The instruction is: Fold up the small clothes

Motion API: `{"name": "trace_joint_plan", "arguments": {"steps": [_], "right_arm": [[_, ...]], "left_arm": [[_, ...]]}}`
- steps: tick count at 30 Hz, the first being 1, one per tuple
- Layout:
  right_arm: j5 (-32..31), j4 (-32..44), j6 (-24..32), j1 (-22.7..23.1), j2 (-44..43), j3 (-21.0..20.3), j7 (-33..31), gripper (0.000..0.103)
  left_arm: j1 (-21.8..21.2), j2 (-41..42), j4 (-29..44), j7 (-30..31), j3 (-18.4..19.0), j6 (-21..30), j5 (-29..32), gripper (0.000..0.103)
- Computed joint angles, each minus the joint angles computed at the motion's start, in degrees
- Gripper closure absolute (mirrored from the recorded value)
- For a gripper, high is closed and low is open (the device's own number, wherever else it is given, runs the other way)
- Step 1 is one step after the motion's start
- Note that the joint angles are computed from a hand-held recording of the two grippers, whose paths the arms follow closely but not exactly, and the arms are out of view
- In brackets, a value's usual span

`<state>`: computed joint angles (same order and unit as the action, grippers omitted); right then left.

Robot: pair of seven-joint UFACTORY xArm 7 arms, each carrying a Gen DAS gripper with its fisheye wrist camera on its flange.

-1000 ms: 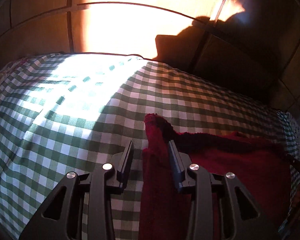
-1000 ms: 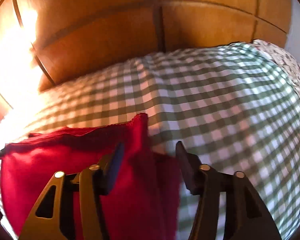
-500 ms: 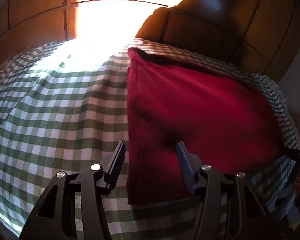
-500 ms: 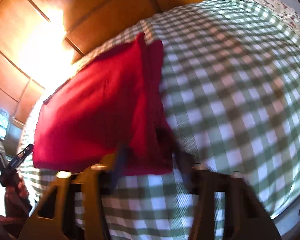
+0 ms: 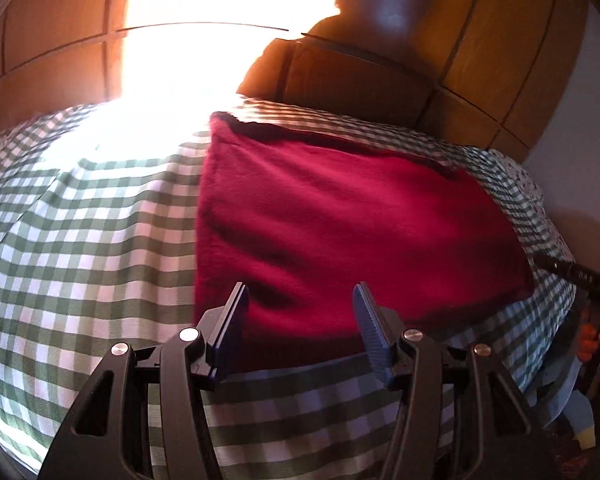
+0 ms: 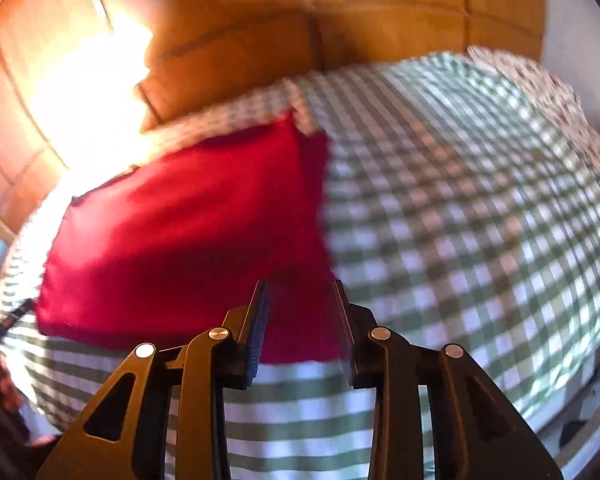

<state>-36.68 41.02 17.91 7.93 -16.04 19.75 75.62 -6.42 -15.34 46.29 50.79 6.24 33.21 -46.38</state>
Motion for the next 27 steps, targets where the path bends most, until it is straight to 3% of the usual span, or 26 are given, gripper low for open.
{"name": "trace_joint_plan", "arguments": {"steps": [4, 7, 9, 12, 18, 21, 27], "right_arm": [[-2.7, 6.2, -4.1, 2.3, 7.8, 1.4, -1.1, 0.072], [-3.9, 10.9, -1.5, 6.1, 14.8, 2.0, -3.3, 0.072], [-5.0, 11.8, 2.3, 8.3, 17.7, 1.5, -3.4, 0.072], [-13.7, 10.2, 0.2, 10.6, 17.6, -1.2, 4.1, 0.072], [-10.6, 10.0, 0.1, 14.6, 16.9, -5.3, 1.2, 0.071], [-4.1, 10.4, -0.8, 16.1, 15.9, -6.5, -3.0, 0.058], [-11.2, 14.1, 3.2, 15.5, 14.4, -6.5, 3.1, 0.044]], "left_arm": [[-1.5, 1.3, 0.3, -0.6, -2.0, 1.2, 1.2, 0.05], [-1.6, 0.8, -2.4, -4.5, -4.5, -2.7, 5.7, 0.05], [-2.4, 1.4, -3.2, -4.3, -4.3, -4.8, 6.9, 0.049], [-3.2, 0.0, -4.9, -5.0, -4.1, -6.3, 8.0, 0.049], [-2.3, -1.7, -4.2, -13.2, -4.1, -7.8, 12.3, 0.045], [0.7, -0.6, -2.0, -22.2, -5.5, -9.1, 20.2, 0.044], [1.8, 1.8, 0.6, -29.8, -5.7, -12.5, 29.1, 0.044]]}}
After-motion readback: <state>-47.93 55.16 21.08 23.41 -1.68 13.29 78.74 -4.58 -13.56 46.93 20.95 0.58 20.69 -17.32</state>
